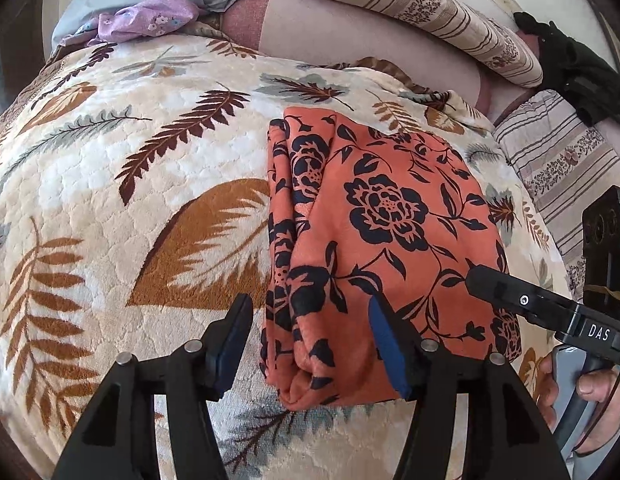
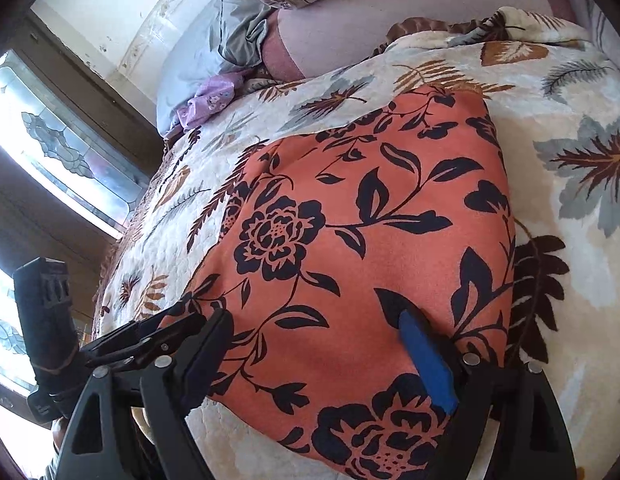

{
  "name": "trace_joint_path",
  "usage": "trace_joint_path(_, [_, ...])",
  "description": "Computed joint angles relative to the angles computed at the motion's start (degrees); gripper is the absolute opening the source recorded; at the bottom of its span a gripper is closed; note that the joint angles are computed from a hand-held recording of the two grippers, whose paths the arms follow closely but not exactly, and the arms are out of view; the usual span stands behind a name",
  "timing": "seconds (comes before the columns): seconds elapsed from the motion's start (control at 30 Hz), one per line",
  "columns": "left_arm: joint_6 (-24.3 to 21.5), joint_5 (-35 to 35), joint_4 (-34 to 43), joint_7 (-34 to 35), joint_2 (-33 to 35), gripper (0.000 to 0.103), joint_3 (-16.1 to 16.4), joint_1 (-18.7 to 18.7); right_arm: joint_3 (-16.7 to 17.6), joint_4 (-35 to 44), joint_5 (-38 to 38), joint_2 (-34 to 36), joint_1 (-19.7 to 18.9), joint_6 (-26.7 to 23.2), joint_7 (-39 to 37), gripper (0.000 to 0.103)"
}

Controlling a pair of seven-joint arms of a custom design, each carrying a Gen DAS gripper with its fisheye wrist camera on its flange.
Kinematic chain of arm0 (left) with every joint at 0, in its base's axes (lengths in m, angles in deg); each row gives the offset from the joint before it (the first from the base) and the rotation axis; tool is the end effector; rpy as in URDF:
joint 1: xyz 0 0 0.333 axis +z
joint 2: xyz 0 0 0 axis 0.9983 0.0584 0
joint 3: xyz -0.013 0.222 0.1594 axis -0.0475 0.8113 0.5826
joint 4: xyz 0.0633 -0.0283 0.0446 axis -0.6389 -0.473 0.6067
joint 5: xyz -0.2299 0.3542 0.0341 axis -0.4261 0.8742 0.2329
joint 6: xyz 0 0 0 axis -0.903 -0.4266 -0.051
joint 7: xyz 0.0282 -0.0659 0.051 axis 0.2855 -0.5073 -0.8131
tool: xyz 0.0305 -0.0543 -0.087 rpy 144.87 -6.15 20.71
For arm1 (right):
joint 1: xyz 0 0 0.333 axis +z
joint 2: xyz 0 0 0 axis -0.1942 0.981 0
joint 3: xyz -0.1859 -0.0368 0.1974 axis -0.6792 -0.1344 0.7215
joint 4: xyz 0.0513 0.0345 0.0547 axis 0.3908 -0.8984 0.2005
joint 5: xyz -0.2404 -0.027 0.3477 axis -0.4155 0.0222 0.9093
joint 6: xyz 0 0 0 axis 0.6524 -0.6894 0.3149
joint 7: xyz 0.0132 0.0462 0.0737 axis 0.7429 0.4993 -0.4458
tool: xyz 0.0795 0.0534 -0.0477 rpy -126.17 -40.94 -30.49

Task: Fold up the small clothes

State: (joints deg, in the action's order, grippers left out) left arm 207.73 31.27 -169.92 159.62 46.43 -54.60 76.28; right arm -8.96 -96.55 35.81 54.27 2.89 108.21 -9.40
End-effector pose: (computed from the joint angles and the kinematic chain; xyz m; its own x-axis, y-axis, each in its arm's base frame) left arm 0.5213 -0.1448 0.3607 0.0488 -0.9649 0.2579 -0.8399 -0.1794 -0.5123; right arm 0.5919 0.2093 0.3297 0.3011 -0.8220 -0.4834 -0.8775 -0.0404 -0.4779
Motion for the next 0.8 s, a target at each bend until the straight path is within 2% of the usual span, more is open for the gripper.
trace_joint_path(0.07, [0.1,0.3,0.0,0.1,0.2,0.061,-0.1,0.1,0.7,0.0,0.4,0.2,-0.7,0.3,-0.4,0.087])
trace_joint_path(0.13, [-1.9,1.7,0.9,0.3,1.5,0.061,-0.3,0.5,-1.0,0.1,0.6,0.1,1.0,0.1,-0.4,0.087])
trace_joint_path(0.17, [-2.4,-0.5,1.2,2.8,2.2,0.053,0.1,0.0,-1.2,0.1,0.2,0.1,1.2,-0.1,0.1,0.087])
trace_joint_path(0.2, [-2.0,-5.3,1.1,7.1,2.6,0.049,0.7,-0.9,-0.8,0.3,-1.1,0.1,0.6,-0.6,1.5,0.087])
trace_joint_path(0.27, [-0.4,-6.5,0.4,8.3,2.6,0.049,0.1,-0.6,-0.8,1.0,-3.8,-0.3,0.3,-1.7,5.1,0.087])
trace_joint_path(0.4, [-0.2,-6.0,0.7,8.2,3.1,0.049,-0.6,0.0,-1.5,4.5,3.1,-0.2,0.3,-0.4,-0.9,0.087])
trace_joint_path(0.43, [0.0,-5.7,0.7,7.9,3.2,0.050,-0.8,0.2,-1.4,6.6,3.2,1.2,-0.1,-0.5,-0.3,0.087])
trace_joint_path(0.53, [0.5,-6.7,0.6,8.6,3.3,0.051,-0.8,0.1,-2.3,15.1,2.6,8.8,-1.7,-4.3,5.8,0.094])
trace_joint_path(0.57, [0.7,-7.6,0.5,9.3,3.4,0.052,-0.8,0.0,-1.9,19.2,-1.6,13.1,-3.3,-7.1,11.6,0.097])
trace_joint_path(0.6, [0.7,-8.7,0.5,10.3,3.4,0.053,-0.7,-0.2,-2.2,21.4,-2.1,16.1,-3.7,-8.4,15.3,0.097])
trace_joint_path(0.63, [0.4,-8.6,0.6,10.2,3.3,0.053,-0.8,0.0,-0.6,21.8,1.3,17.0,-5.9,-9.1,14.9,0.097])
trace_joint_path(0.67, [-0.2,-9.8,0.6,11.1,2.9,0.053,-0.6,-0.2,3.0,20.4,5.7,15.9,-9.3,-7.9,10.6,0.097])
trace_joint_path(0.7, [-1.1,-14.1,0.7,14.3,2.3,0.053,0.2,-0.9,4.8,18.2,6.5,13.7,-10.6,-6.7,9.6,0.097])
trace_joint_path(0.8, [-1.9,-32.2,2.1,26.1,0.8,0.054,3.4,-3.2,2.6,10.5,11.1,5.6,-7.4,-2.7,2.2,0.097])
